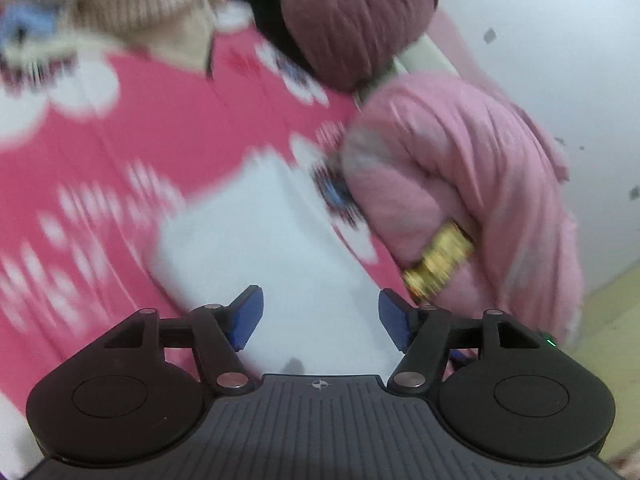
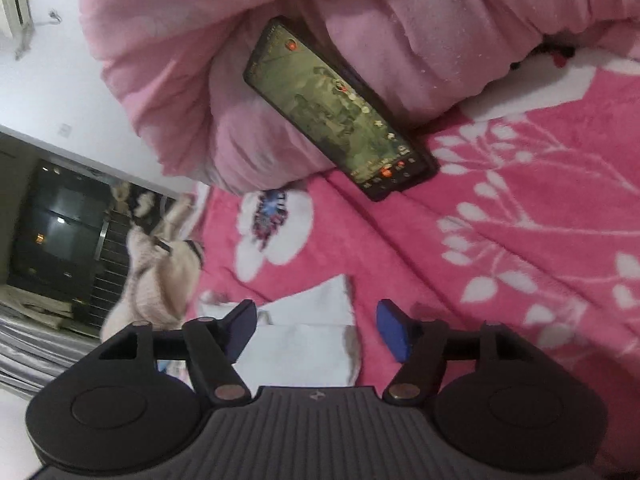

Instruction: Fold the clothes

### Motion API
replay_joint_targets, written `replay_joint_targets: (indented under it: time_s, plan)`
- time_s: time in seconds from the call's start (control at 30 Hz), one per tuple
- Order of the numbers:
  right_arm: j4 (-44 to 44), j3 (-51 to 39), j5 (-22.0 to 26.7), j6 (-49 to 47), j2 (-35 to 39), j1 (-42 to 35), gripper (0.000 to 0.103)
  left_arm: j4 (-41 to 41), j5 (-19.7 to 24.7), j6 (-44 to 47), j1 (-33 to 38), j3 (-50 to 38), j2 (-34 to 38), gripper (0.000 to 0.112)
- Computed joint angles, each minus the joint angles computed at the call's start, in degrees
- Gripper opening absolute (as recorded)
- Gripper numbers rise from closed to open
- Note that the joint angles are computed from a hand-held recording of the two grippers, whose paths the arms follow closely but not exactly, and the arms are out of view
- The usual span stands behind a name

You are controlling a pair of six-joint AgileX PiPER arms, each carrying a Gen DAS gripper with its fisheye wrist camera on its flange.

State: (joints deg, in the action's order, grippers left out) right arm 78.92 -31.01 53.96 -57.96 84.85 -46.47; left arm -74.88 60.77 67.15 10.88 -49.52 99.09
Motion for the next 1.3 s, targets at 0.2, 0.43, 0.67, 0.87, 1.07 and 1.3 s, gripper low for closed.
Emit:
replay_joint_targets:
  time_s: [0.2, 0.43, 0.67, 0.87, 1.07, 1.3]
  plan:
    - [1.25, -0.64, 3.32, -3.57, 1.67, 1.66, 0.083, 0.12, -1.54, -0.99, -3.35, 6.75, -0.06, 0.064]
    - [-2.87, -5.86, 2.26, -2.75, 1.53, 11.23, 0.089, -1.91, -5.05, -1.26, -3.37, 7.74, -0.95, 0.065]
    - [-9.89, -23.91, -1.67, -0.23, 13.00, 28.54, 0.089, -3.19, -4.22, -1.01, -2.85, 5.99, 3.12, 0.066]
    - [-14.25, -45.06, -0.26, 4.92, 28.69, 35.94, 0.089, 0.65, -0.76, -0.02, -3.16, 2.49, 8.83, 0.066]
    - [-17.78, -67.56, 6.26, 13.82, 44.77, 39.50, 0.089, -2.55, -1.10, 4.96, -3.28, 2.20, 10.59, 0.066]
    - [-19.88, -77.33, 12.96, 16.90, 51.89, 39.53, 0.091, -4.18, 3.37, 2.19, -1.23, -2.83, 17.84, 0.066]
